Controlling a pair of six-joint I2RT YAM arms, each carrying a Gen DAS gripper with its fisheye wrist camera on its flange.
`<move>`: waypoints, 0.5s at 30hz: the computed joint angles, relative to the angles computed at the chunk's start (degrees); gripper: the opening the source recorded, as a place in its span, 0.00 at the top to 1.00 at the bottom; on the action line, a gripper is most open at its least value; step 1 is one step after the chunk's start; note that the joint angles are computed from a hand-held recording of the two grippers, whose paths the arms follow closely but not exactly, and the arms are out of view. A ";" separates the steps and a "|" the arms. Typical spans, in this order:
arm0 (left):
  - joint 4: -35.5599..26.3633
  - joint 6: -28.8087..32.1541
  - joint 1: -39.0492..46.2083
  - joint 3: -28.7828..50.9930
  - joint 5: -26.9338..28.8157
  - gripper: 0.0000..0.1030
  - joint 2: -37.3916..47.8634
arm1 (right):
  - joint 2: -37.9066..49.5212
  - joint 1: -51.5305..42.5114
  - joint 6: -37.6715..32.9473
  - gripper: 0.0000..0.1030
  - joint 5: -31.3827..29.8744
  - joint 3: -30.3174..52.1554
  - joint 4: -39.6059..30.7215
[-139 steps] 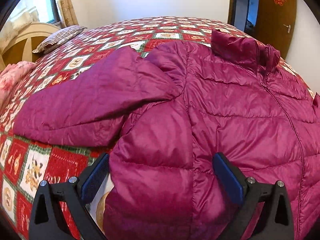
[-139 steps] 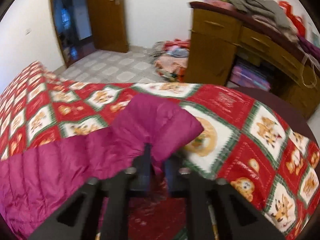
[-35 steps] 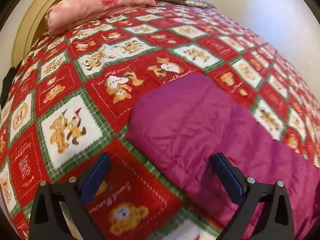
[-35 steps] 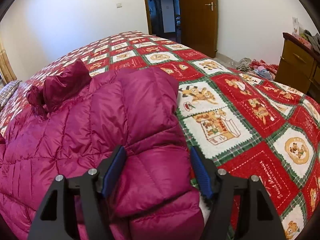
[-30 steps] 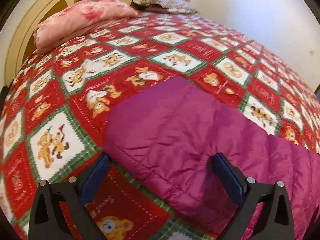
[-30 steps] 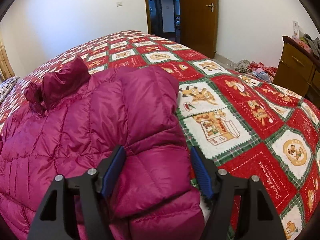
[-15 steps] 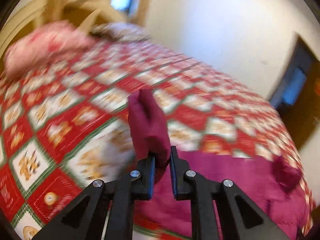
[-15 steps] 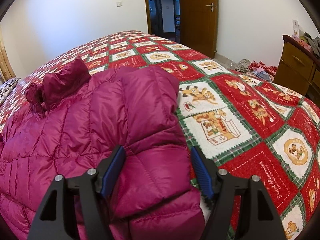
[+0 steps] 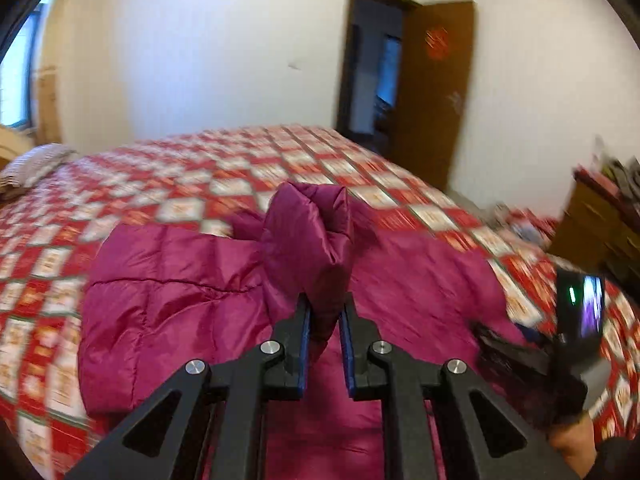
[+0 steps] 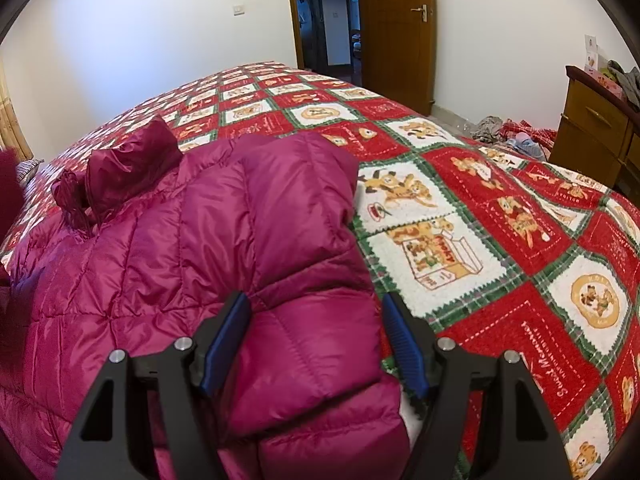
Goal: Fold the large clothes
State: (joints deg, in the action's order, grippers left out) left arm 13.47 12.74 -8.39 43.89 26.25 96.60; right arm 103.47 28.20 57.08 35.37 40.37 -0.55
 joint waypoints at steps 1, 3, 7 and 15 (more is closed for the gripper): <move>-0.08 0.46 -1.67 -0.55 -0.58 0.86 1.10 | -0.15 -0.02 -0.02 0.30 -0.05 -0.19 0.12; -2.03 2.08 -5.05 -0.42 -3.20 0.80 4.11 | -0.06 -0.16 -0.16 0.30 -0.21 -0.25 0.58; 1.14 5.93 -9.15 -5.53 -9.38 0.54 4.67 | -0.19 -0.40 -0.43 0.30 -0.50 -0.73 1.50; -2.34 6.64 -5.33 -12.38 -2.71 0.27 -3.77 | -0.14 -0.39 -0.38 0.30 -0.57 -0.84 1.82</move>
State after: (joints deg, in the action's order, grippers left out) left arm 11.13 19.38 -13.72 31.50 23.54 92.83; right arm 103.33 27.81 56.71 34.80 39.53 1.27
